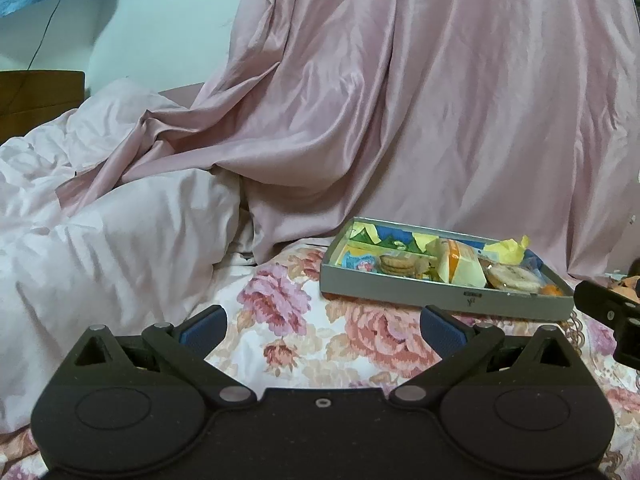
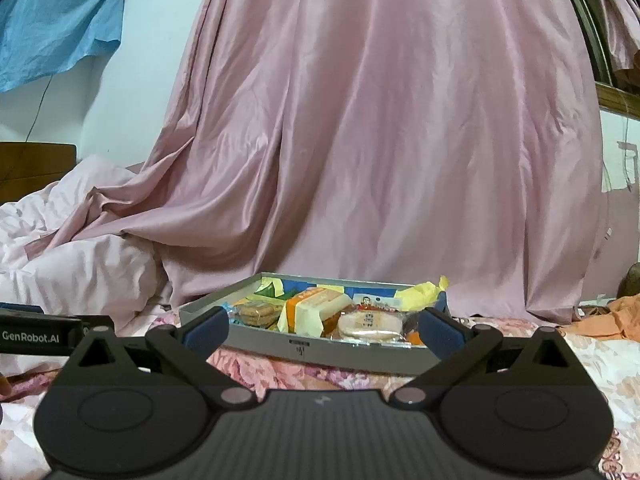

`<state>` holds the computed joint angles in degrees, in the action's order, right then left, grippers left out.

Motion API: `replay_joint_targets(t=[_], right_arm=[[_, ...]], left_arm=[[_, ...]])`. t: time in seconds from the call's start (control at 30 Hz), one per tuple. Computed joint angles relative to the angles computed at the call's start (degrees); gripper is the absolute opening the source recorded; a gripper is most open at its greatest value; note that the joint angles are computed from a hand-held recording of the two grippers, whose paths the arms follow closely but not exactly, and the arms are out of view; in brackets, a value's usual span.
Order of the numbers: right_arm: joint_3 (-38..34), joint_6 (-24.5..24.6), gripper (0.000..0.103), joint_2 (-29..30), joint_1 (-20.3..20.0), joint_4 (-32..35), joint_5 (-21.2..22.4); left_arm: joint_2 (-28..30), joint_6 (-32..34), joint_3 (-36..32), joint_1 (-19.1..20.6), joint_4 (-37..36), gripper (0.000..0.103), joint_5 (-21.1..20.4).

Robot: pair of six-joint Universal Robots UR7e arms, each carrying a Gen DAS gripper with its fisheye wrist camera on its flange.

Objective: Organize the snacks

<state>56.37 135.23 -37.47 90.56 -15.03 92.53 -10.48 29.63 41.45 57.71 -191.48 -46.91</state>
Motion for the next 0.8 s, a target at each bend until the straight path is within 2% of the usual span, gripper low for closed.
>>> replay_joint_targets(t=[0.47, 0.8], right_arm=[[7.41, 1.33, 0.103, -3.48, -0.13, -2.01, 0.93], [10.21, 2.00, 0.103, -4.62, -0.07, -1.47, 3.43]], left_arm=[[-5.82, 0.10, 13.67, -0.61, -5.36, 0.102, -0.32], [-8.88, -1.94, 20.05, -0.78, -4.68, 0.102, 0.64]])
